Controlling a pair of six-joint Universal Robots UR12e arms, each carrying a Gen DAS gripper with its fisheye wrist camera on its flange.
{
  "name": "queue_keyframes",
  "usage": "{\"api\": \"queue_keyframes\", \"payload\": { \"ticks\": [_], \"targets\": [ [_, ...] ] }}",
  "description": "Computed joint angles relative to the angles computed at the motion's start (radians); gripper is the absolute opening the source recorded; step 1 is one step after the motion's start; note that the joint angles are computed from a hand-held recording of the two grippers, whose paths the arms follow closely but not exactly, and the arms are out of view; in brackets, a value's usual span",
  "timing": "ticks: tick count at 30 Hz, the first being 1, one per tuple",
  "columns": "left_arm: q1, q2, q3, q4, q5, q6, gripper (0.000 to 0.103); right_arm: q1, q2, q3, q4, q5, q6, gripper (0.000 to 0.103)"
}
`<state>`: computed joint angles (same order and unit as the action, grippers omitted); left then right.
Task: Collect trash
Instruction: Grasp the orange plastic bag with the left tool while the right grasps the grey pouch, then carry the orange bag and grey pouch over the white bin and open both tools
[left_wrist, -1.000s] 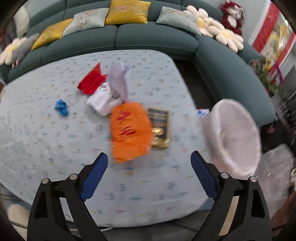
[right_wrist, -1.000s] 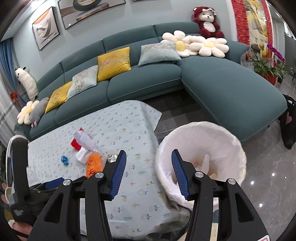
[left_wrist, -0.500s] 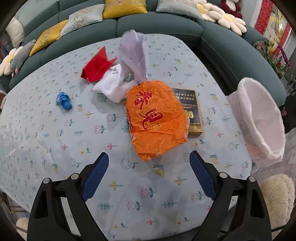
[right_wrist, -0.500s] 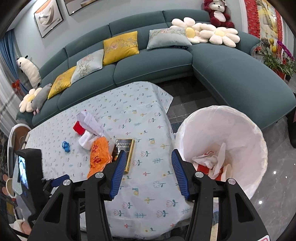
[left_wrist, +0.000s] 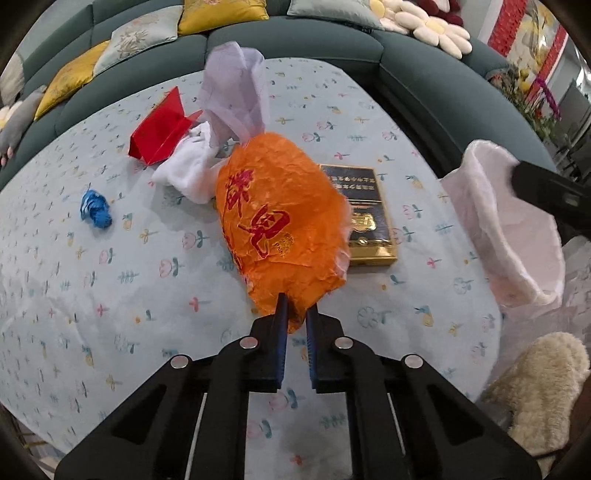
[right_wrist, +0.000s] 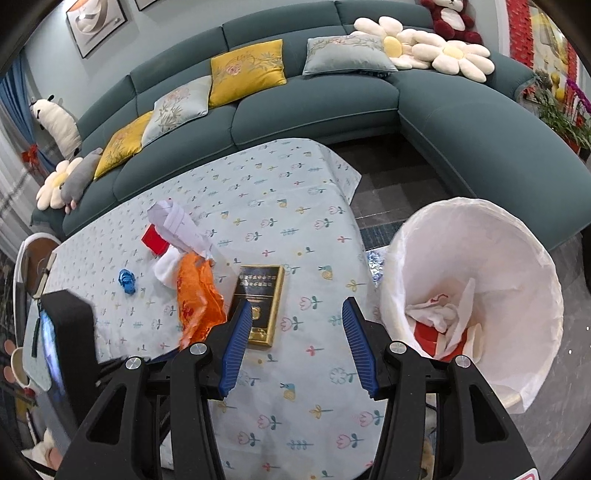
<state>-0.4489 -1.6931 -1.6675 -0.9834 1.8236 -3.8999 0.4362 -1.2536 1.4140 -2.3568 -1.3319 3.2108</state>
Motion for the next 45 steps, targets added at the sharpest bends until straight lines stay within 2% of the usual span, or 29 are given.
{"api": "queue_keyframes", "payload": {
  "ticks": [8,12,18,25,28,31,32,36,45],
  "targets": [
    [0.005,0.075,-0.046,0.03,0.003,-0.128,0.006,0.032,0.033,-0.053,0.014,0.025,-0.028,0.05],
    [0.031,0.117,-0.071,0.052,0.014,-0.171,0.006,0.052,0.063,-0.095,0.041,0.041,-0.03,0.05],
    [0.067,0.155,-0.094,0.071,0.032,-0.192,0.006,0.081,0.124,-0.181,0.094,0.071,-0.013,0.05],
    [0.104,0.166,-0.108,0.099,0.014,-0.186,0.003,0.112,0.201,-0.291,0.152,0.054,-0.026,0.05],
    [0.116,0.166,-0.108,0.103,0.004,-0.186,0.002,0.121,0.227,-0.327,0.173,0.049,-0.031,0.043],
    [0.122,0.164,-0.105,0.105,-0.005,-0.18,0.002,0.128,0.251,-0.364,0.199,0.037,-0.05,0.024],
    [0.122,0.162,-0.102,0.103,-0.003,-0.176,0.002,0.128,0.257,-0.375,0.208,0.039,-0.055,0.014],
    [0.121,0.161,-0.096,0.109,-0.004,-0.178,0.002,0.121,0.251,-0.369,0.187,0.043,-0.058,0.006],
    [0.086,0.131,-0.04,0.12,0.023,-0.154,0.001,0.07,0.175,-0.279,0.072,0.085,0.0,0.002]
  ]
}}
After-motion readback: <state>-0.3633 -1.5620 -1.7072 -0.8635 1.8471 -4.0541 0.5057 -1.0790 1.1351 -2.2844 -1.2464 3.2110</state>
